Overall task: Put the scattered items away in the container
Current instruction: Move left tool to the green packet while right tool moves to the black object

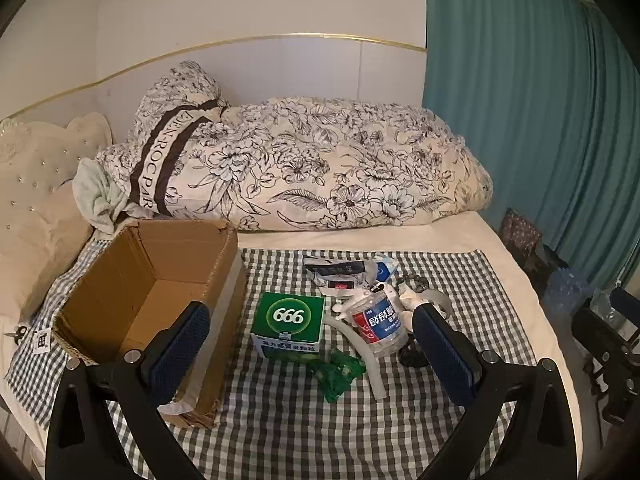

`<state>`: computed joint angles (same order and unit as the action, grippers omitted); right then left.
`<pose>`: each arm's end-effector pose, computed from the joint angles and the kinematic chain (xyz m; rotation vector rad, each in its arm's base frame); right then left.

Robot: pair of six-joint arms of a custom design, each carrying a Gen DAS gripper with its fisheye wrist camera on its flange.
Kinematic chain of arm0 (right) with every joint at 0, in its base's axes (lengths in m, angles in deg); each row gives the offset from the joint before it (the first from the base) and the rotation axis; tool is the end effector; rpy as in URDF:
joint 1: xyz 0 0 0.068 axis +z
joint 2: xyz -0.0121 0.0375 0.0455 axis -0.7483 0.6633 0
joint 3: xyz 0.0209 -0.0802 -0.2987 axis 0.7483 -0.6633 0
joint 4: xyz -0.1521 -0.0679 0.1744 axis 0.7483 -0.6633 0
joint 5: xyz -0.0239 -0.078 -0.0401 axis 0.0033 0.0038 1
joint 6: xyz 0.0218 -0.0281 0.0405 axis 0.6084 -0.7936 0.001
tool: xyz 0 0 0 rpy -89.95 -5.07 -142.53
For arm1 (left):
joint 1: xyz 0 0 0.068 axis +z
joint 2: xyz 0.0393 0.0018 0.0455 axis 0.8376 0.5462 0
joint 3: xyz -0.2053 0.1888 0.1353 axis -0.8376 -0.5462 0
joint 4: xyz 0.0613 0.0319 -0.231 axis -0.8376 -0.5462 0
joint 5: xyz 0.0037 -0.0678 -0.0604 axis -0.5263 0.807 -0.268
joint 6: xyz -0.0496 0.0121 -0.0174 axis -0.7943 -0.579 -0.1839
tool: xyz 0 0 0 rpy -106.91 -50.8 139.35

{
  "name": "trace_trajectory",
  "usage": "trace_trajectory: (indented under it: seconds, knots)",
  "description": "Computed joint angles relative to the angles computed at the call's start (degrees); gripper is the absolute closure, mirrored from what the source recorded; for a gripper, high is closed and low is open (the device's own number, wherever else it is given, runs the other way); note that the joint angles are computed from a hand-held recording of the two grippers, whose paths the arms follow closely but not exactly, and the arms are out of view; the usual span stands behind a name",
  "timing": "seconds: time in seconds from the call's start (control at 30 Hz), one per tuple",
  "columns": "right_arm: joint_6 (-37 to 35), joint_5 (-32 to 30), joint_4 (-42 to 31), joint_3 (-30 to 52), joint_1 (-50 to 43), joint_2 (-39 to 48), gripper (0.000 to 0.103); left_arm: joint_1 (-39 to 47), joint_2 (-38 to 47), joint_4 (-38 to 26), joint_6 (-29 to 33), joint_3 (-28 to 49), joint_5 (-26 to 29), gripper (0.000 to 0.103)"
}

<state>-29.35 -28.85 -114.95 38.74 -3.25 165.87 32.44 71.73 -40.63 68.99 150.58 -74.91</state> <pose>0.2078 0.1705 0.3443 0.4503 2.1367 -0.2337 0.3447 -0.1597 0.3098 0.5302 2.1540 -0.3048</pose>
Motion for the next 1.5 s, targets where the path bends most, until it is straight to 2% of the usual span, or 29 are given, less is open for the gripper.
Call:
trace_trajectory:
  seconds: [0.27,0.5,0.6,1.07,1.5]
  knots:
    - [-5.22,-5.37,8.0,-4.49,-4.85,0.94,0.0,-0.83,6.39,-0.83,0.64,2.87,-1.84,0.0]
    - [-9.12,-8.19,15.84,-9.56,-7.29,1.14,0.0,-0.62,9.74,0.52,1.79,2.93,-0.47,0.0]
    - [-9.98,-9.53,17.84,-10.77,-8.91,1.5,0.0,-0.24,11.16,0.22,1.98,3.47,1.76,0.0]
    - [-12.85,-14.2,24.94,-14.06,-14.53,7.82,0.0,-1.17,19.13,-0.2,4.2,6.56,0.77,0.0]
    - [-16.5,-21.65,32.76,-15.88,-17.51,14.96,0.0,-0.79,27.64,-7.49,2.43,14.48,0.36,0.0]
